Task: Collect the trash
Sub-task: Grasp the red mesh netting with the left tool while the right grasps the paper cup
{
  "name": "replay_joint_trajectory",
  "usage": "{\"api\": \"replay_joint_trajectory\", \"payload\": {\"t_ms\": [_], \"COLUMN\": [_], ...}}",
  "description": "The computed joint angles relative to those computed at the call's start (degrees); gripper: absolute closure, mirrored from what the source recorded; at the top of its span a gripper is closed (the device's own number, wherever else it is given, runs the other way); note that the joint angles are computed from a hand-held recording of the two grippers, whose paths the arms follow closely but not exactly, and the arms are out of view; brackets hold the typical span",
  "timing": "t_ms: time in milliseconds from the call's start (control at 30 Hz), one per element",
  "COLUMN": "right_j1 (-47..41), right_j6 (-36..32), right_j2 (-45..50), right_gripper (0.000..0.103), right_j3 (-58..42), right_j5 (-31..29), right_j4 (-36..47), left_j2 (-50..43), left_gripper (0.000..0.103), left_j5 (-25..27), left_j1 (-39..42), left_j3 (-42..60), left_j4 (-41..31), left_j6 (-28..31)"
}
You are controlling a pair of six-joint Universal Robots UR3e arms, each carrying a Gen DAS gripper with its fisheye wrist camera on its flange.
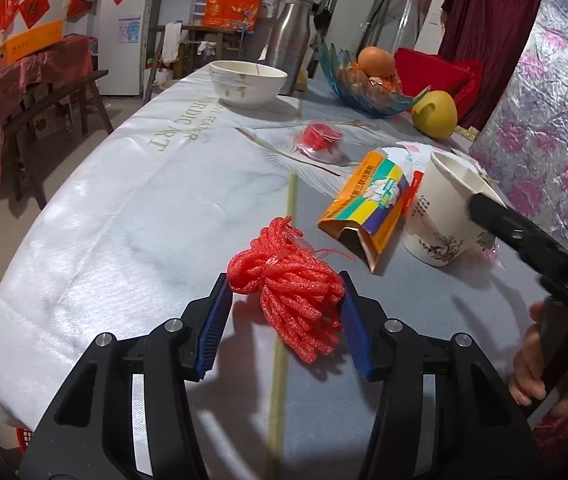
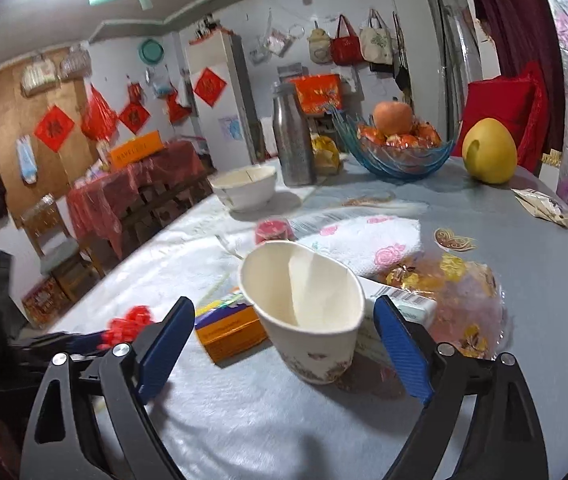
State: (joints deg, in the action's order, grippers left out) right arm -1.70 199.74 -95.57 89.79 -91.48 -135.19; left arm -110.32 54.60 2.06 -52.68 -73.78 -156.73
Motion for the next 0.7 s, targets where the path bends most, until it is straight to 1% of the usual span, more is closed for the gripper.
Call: {"api": "replay_joint_trajectory", "payload": {"t_ms": [67,100,133,167,200,267,333,467,600,700], "right_j1": [-1.4,-2.0,-2.7,-4.2,-5.1,-6.1,-6.3,-4.9,-3.5,-2.1], "right_j6": [-0.3,-0.3,-0.3,-0.4,-0.3,0.7,1.4,2.3,2.1,2.4], "right_j2": [0.9,0.6,0.1,-0.8,-1.4,-2.8,-5.4,-8.0,-9.0,-9.5], "right_gripper": [0.014,0.018,0.026,0.051,0.055,0.055,0.055,0.055,0.055,0.055], "right_j3": [-0.8,-0.5,0.3,1.7,2.6,4.5,7.6,9.5,7.3,6.2], "right_j5": [2.7,4.0,5.5,8.3,9.8,11.0,11.7,12.0,11.6,11.2], "right_j4": [1.6,1.8,1.5,0.7,0.3,-1.3,-5.1,-7.8,-7.0,-6.7], "left_j2": [0.2,0.2,0.2,0.3,0.6,1.0,1.8,2.9,4.7,7.3], "left_gripper": [0.050,0.050,0.050,0.050,0.050,0.050,0.050,0.050,0.050,0.050], "left_j5": [0.1,-0.1,-0.2,-0.3,-0.3,-0.4,-0.6,-1.0,-2.2,-2.9], "left_j1": [0.1,0.2,0.2,0.2,0.2,0.4,0.8,1.9,3.4,5.0], "left_j3": [-0.5,-0.6,-0.7,-0.9,-1.3,-1.9,-2.8,-3.0,-3.2,-5.3], "left_j4": [-0.1,-0.3,-0.5,-0.4,-0.3,0.1,0.6,0.2,-0.7,-0.3], "left_j6": [0.1,0.2,0.2,0.2,0.2,0.2,0.3,0.2,0.3,0.7]}}
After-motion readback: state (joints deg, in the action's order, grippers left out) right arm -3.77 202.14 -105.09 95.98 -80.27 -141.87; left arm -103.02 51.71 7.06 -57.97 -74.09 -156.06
